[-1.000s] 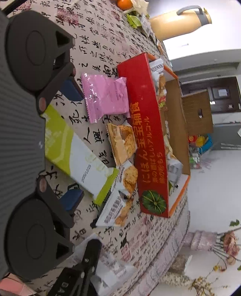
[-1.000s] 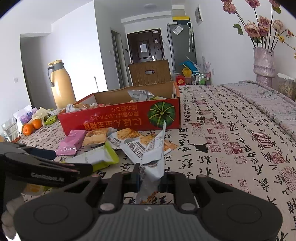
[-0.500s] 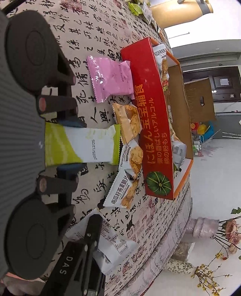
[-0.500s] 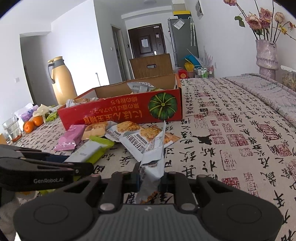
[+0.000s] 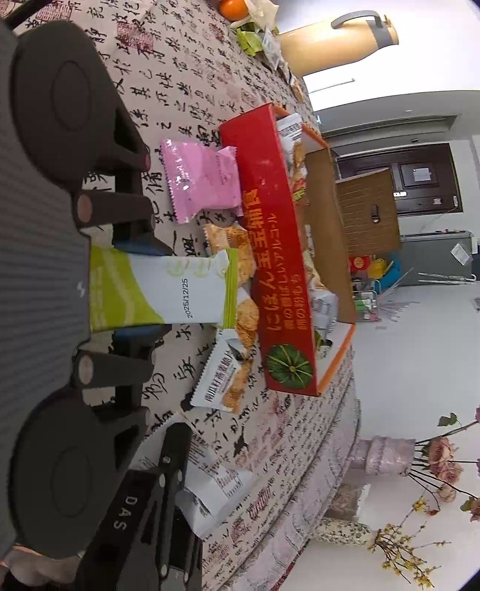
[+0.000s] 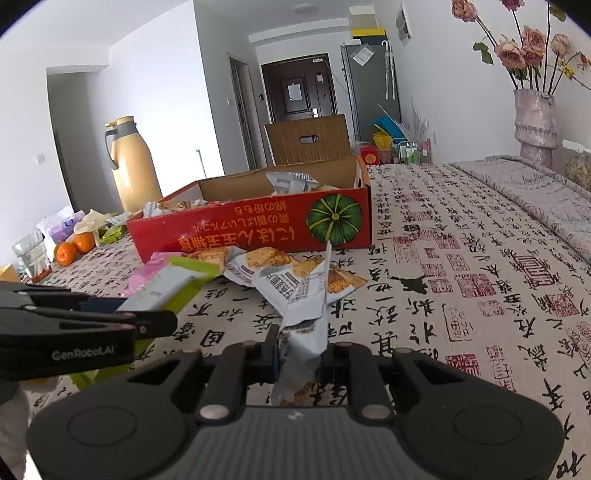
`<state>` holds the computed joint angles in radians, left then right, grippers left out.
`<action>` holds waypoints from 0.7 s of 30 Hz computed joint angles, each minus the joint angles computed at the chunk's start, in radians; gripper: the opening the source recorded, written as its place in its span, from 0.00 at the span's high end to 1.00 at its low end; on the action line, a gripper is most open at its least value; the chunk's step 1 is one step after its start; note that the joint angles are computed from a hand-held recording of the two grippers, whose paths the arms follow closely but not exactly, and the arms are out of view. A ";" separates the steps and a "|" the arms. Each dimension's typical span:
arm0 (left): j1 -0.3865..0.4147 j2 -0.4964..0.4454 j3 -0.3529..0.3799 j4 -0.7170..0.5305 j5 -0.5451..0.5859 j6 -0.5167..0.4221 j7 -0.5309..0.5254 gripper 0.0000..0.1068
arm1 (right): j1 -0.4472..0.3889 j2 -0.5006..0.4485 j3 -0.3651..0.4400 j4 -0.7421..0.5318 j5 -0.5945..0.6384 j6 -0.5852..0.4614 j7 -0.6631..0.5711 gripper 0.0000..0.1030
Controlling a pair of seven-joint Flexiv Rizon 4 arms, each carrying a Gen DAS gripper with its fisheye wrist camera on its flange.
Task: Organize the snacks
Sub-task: 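Carry the wrapper and bar packet toward the cardboard box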
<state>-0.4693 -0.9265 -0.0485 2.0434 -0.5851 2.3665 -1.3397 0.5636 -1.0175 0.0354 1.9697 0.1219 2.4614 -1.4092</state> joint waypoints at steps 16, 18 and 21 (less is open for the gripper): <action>0.023 0.034 -0.007 0.006 -0.015 0.097 -0.025 0.66 | 0.028 0.029 -0.014 -0.040 0.023 0.003 -0.040 0.84; 0.029 0.038 -0.008 0.001 -0.017 0.105 -0.023 0.66 | 0.030 0.033 -0.017 -0.053 0.025 -0.003 -0.046 0.84; 0.038 0.043 -0.009 -0.010 -0.021 0.114 -0.017 0.66 | 0.033 0.037 -0.023 -0.076 0.029 -0.017 -0.053 0.84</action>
